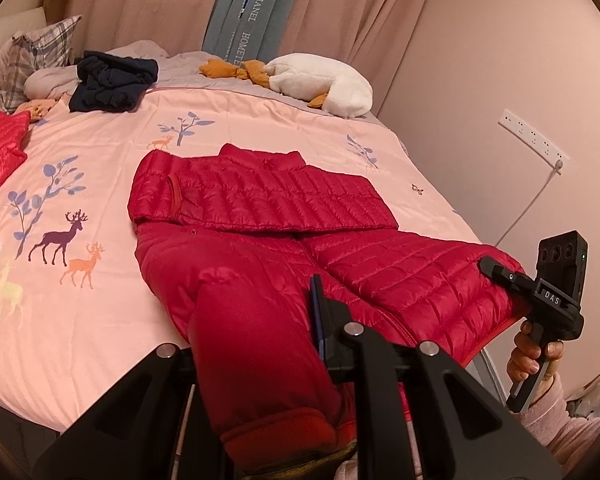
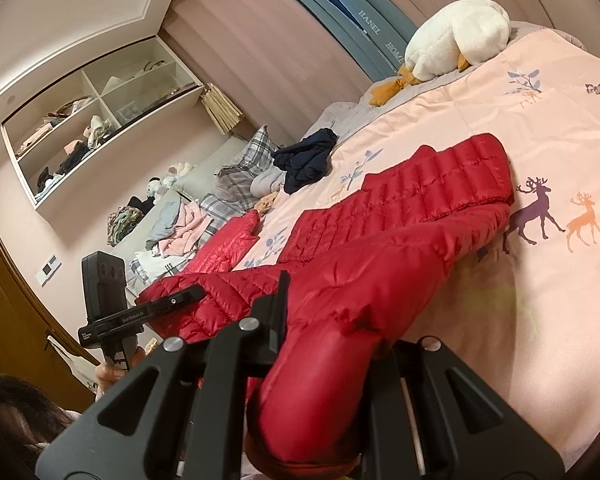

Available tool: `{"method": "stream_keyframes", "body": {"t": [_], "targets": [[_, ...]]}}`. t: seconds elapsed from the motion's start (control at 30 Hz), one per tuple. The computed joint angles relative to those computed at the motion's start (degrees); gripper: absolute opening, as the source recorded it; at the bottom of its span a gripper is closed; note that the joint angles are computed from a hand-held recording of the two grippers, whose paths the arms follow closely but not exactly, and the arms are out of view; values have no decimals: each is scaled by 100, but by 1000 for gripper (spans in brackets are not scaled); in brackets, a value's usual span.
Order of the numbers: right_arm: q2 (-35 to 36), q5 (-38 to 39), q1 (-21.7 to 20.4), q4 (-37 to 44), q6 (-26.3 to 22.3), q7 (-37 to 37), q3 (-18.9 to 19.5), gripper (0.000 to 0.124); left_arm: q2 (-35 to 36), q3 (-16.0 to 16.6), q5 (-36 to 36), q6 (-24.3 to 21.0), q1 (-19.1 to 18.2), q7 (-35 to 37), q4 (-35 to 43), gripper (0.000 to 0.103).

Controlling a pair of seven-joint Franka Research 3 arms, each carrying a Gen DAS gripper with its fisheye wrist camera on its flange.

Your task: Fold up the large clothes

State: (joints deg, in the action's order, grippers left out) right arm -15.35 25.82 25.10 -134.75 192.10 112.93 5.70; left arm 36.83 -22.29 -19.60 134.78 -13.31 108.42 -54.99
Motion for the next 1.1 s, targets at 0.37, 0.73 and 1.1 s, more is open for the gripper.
{"method": "stream_keyframes", "body": {"t": [0.37,0.73,1.1], "targets": [[-187,28,-300,-50,28,-30,360,11,-246,-57,-145,95,106,199,-269,14],[-211,4,-232,-42,115,-82,294,11,-326,-39,-222,138,112,286,-317,14],[-90,42,-433,99,88,-98,417,11,2,68,80,-3,-66,31,226,14]]}}
